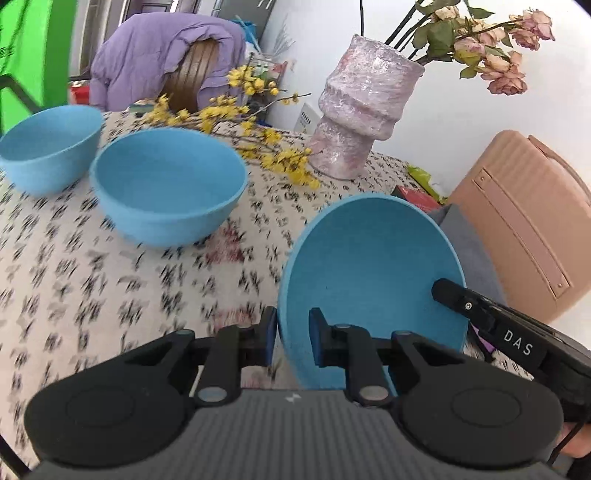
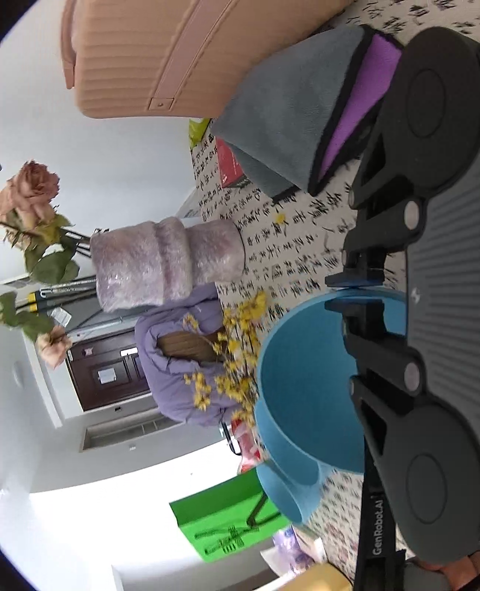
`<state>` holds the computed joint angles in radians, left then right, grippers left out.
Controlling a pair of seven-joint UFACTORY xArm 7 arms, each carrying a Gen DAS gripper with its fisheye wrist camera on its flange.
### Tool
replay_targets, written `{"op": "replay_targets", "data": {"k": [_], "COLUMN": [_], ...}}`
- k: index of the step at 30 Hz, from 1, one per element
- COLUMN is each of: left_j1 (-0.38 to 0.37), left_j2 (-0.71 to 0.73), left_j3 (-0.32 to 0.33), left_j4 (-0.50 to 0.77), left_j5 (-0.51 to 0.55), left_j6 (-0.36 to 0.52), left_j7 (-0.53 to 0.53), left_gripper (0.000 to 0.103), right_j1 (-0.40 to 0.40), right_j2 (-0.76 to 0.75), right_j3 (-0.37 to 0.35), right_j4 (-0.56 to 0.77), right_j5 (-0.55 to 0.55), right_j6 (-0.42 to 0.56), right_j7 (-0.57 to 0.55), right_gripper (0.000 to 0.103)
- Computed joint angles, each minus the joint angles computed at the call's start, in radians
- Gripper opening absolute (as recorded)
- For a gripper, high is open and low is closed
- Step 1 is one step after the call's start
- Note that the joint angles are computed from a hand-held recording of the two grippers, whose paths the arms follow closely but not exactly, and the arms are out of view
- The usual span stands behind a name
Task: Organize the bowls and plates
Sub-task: 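Close both grippers on the rim of the nearest blue bowl, then lift the blue bowl and carry it beside the cream plate stack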
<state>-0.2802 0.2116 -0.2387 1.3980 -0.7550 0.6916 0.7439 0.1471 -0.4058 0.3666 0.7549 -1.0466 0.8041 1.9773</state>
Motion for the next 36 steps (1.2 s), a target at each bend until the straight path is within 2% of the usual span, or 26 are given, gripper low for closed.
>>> {"op": "replay_targets", "data": {"k": [4,9,13,17,23,31,36], "left_j1": [0.021,0.013,-0.003,-0.017,-0.023,-0.028,0.006], "left_j2": [-0.155,-0.364,-0.531,-0.710,-0.899,-0.964,-0.945], "left_j3": [0.025,0.115,0.191,0.248,0.329,0.395,0.437], "left_j4": [-0.171,-0.398,-0.567,-0.742,-0.887,-0.915,-0.890], "left_j5": [-0.066,-0.141,-0.149,-0.133,-0.077,-0.027,-0.009], "left_j6": [-0.006,0.037,0.092,0.086,0.114,0.113,0.094], "left_j7": [0.073,0.142,0.160,0.199,0.181,0.147,0.148], "left_gripper": [0.019,0.019,0.019,0.019,0.019,0.019,0.019], "right_j1": [0.046,0.119,0.190,0.261,0.326,0.419,0.453], "right_j2": [-0.035,-0.053,-0.065,-0.038,0.097,0.188,0.254], "right_j3": [0.048,0.150,0.237,0.316,0.412,0.369,0.291], "right_j4": [-0.005,0.006,0.012,0.036,0.143,0.212,0.259], "right_j5": [0.050,0.130,0.186,0.228,0.187,0.123,0.037], "right_j6": [0.046,0.148,0.225,0.300,0.470,0.518,0.448], "right_j7": [0.001,0.038,0.121,0.198,0.296,0.314,0.276], "right_gripper": [0.006,0.006,0.007,0.007,0.007,0.007,0.007]}}
